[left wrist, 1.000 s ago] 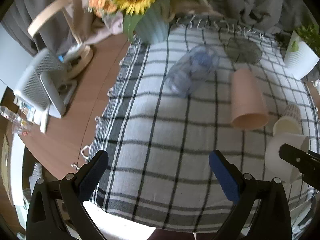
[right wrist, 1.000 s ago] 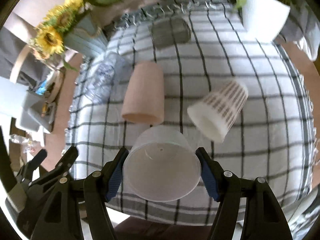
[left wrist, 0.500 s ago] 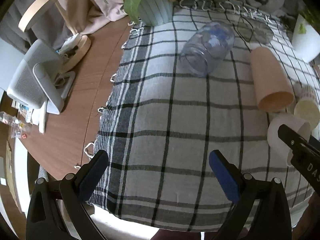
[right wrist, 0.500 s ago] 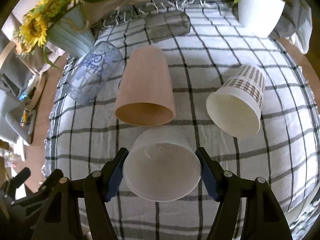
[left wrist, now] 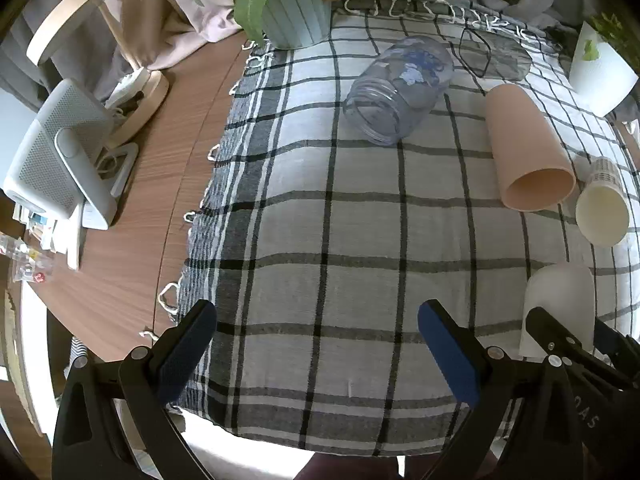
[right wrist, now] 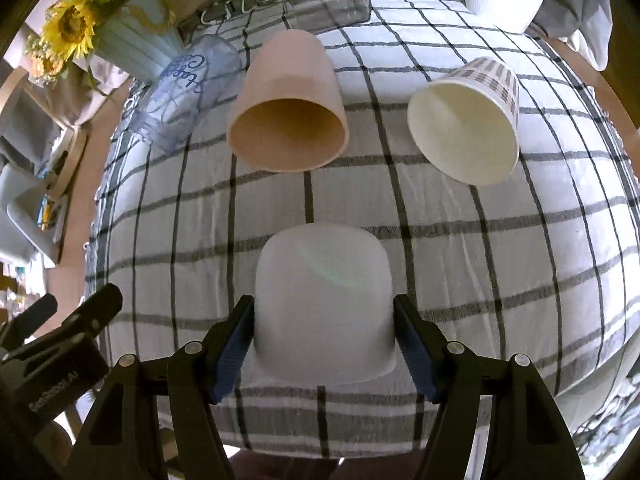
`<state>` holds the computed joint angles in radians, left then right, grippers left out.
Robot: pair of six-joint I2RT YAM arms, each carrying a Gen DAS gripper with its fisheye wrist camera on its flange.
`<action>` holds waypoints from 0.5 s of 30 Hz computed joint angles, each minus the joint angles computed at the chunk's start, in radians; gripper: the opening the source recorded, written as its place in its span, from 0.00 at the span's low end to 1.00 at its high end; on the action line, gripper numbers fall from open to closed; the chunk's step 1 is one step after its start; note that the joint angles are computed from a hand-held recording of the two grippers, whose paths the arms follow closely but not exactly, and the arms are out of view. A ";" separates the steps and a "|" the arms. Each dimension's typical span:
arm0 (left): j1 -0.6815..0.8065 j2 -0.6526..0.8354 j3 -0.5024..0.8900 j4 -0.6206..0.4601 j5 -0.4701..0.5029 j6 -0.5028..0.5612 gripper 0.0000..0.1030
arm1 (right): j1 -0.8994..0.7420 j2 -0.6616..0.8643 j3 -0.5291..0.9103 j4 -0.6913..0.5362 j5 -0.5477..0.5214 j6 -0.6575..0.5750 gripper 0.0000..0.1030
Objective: Flip cup upside down
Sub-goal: 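Turn the white cup rim-down, set it on the cloth, open the right gripper, then withdraw the right gripper while moving the left gripper toward the inverted cup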
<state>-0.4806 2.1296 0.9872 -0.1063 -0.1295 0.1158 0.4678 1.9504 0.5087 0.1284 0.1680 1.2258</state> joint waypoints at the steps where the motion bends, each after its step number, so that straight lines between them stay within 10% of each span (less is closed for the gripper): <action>1: -0.001 0.000 -0.001 -0.002 0.002 -0.002 1.00 | 0.002 0.000 0.000 0.000 0.000 0.001 0.66; 15: 0.002 -0.058 -0.021 -0.016 0.003 -0.027 1.00 | 0.014 -0.135 -0.036 -0.046 0.033 -0.005 0.81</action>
<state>-0.4791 2.0713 0.9665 -0.1222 -0.1266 0.0893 0.4823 1.8159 0.4729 0.0822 0.2012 1.2212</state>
